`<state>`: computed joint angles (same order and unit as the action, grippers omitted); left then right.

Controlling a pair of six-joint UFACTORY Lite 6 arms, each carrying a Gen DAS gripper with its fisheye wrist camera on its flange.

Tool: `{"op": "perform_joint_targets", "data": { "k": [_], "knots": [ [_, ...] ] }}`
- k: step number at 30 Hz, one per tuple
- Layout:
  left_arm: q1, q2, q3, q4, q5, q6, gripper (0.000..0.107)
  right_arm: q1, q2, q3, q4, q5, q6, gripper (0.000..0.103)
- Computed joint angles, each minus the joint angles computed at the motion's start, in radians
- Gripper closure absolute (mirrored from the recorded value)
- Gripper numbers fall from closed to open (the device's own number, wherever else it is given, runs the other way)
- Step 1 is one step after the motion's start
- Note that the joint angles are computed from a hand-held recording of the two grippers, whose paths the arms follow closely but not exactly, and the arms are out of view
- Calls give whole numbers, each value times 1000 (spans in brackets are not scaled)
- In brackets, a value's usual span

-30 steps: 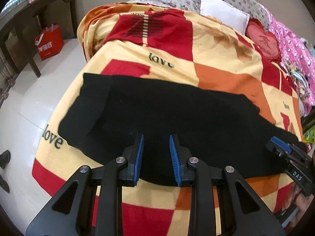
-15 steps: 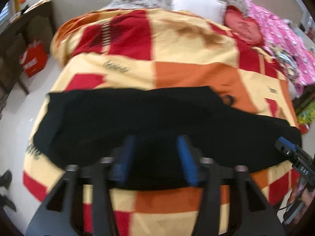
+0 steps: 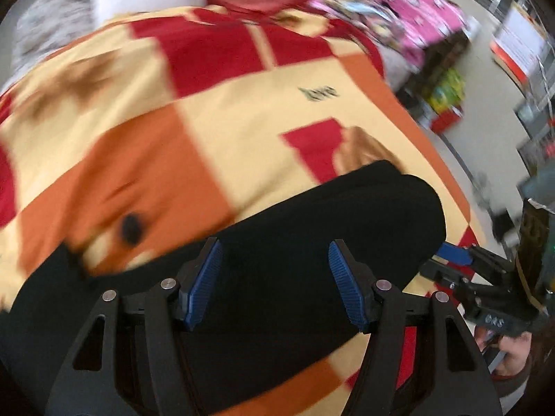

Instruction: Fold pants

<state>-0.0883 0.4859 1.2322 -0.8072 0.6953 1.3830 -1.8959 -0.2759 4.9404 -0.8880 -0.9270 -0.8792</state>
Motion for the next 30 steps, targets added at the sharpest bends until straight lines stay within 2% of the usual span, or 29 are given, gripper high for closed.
{"op": "perform_joint_targets", "data": {
  "k": [4,6,8,11,12,13,14,16,18,22,23,24,25,26,28,30],
  "knots": [
    [-106,27,24,57,-85,-72,43,-8,47,-1,-13,-81,-49,53],
    [-106,25,30,39,-80,-56,43,-30,100,30,-53,-72,-60,53],
    [-98,26,34,38,-79,-58,43,-95,134,55,-69,0,-106,53],
    [-76,50,61,47,-67,-81,43,-253,78,33,-33,189,-257,55],
    [-70,58,71,54,-62,-92,43,-296,50,20,-7,237,-294,61],
    [-64,64,80,63,-59,-103,43,-331,20,3,-6,282,-318,80],
    [-56,61,80,65,-57,-102,43,-332,18,-3,-23,286,-321,88],
    [-41,54,82,56,-54,-85,43,-289,28,-44,-52,187,-361,88],
    [-36,58,96,47,-49,-82,43,-254,27,-81,-83,93,-385,88],
    [-51,78,125,55,-30,-107,43,-311,-87,-166,82,16,-546,87],
    [-60,78,125,52,-31,-106,43,-313,-70,-137,80,37,-526,85],
    [-72,78,123,48,-34,-103,43,-299,-24,-83,56,43,-464,77],
    [-84,78,123,47,-37,-102,43,-275,0,-50,29,23,-400,68],
    [-99,79,123,44,-41,-100,43,-245,38,-14,23,-23,-354,65],
    [-128,87,134,41,-37,-100,43,-206,109,55,35,-28,-300,65],
    [-166,106,157,48,-28,-99,43,-171,167,136,2,59,-221,63]
  ]
}}
